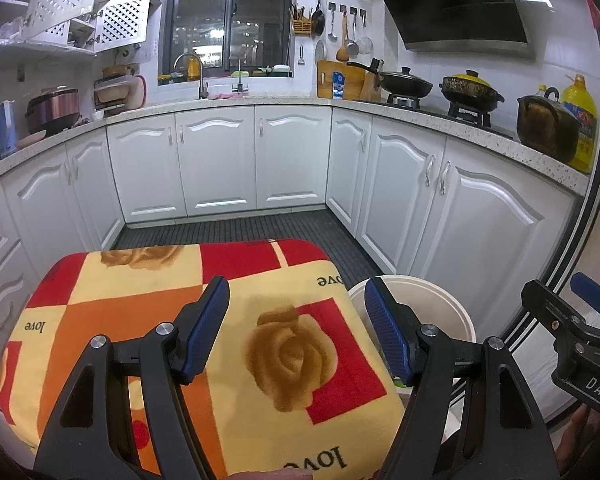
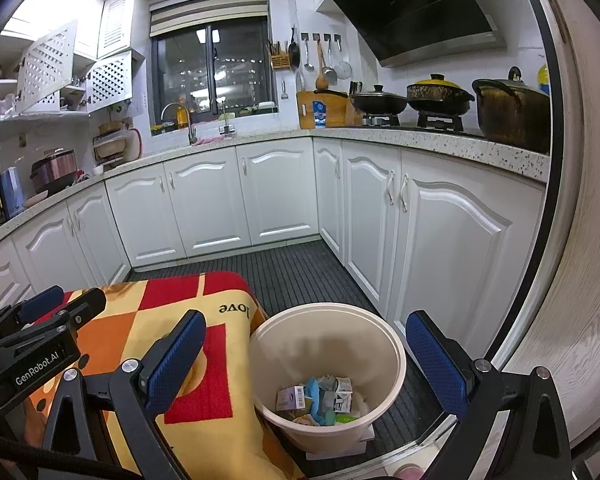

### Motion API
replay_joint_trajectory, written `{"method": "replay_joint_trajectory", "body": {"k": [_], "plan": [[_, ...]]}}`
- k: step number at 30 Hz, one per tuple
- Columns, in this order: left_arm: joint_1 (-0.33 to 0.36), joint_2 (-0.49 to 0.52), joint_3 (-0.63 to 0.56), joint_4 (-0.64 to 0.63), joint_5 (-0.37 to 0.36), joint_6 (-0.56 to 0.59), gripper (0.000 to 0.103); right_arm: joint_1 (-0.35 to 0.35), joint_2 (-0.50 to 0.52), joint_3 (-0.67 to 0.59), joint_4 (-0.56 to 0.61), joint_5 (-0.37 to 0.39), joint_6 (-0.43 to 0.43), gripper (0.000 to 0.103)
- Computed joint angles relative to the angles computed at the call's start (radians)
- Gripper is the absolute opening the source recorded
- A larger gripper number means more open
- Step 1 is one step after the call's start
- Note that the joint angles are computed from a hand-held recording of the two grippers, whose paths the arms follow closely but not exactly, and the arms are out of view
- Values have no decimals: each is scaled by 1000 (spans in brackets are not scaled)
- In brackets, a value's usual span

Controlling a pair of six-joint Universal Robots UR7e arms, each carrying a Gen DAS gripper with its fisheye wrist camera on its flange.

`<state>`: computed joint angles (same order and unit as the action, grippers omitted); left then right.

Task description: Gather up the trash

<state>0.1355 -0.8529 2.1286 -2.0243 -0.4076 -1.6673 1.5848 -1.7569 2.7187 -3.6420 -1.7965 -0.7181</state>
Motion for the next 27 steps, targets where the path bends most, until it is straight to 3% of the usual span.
{"method": "replay_joint_trajectory", "body": {"k": [27], "plan": [[12,32,10,-109,-5,100,69,-34,13,-11,17,2,-10,99]]}}
